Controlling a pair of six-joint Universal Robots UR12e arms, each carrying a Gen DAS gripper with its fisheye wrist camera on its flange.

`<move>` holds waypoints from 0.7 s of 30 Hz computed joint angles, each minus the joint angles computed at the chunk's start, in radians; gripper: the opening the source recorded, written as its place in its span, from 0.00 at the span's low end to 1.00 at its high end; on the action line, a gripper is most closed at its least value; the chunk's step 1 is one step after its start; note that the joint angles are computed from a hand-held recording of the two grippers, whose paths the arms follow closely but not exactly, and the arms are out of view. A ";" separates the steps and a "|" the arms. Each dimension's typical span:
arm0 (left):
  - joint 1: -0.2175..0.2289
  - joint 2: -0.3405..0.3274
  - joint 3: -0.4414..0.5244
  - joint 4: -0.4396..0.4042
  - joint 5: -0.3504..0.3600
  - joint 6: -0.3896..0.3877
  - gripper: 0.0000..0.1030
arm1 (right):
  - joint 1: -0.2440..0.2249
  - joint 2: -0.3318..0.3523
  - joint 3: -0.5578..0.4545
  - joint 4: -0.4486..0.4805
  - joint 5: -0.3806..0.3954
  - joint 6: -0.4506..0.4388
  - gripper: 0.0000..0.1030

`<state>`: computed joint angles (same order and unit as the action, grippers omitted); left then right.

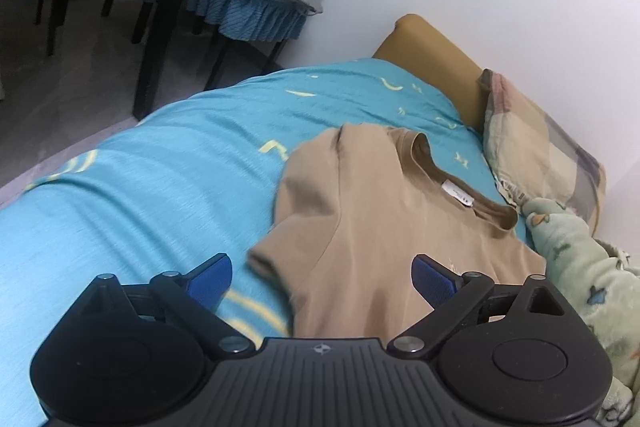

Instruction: Fold clothes

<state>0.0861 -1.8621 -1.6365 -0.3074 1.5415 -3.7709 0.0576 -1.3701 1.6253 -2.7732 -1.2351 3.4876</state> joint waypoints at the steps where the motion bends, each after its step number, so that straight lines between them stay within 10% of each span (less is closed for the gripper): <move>1: -0.002 -0.012 0.011 -0.002 0.010 0.003 0.88 | 0.000 0.005 -0.004 0.002 -0.002 0.007 0.87; 5: -0.020 -0.062 0.066 -0.011 0.113 0.045 0.71 | -0.003 0.025 -0.022 0.014 -0.010 0.039 0.87; 10: -0.072 -0.119 0.160 -0.076 0.305 0.234 0.10 | -0.009 0.041 -0.037 0.026 -0.021 0.091 0.87; 16: -0.177 -0.180 0.183 0.175 0.427 0.790 0.05 | -0.017 0.046 -0.038 0.004 -0.040 0.140 0.87; 21: -0.228 -0.174 0.146 0.187 0.236 1.182 0.04 | -0.023 0.045 -0.035 0.000 -0.054 0.169 0.87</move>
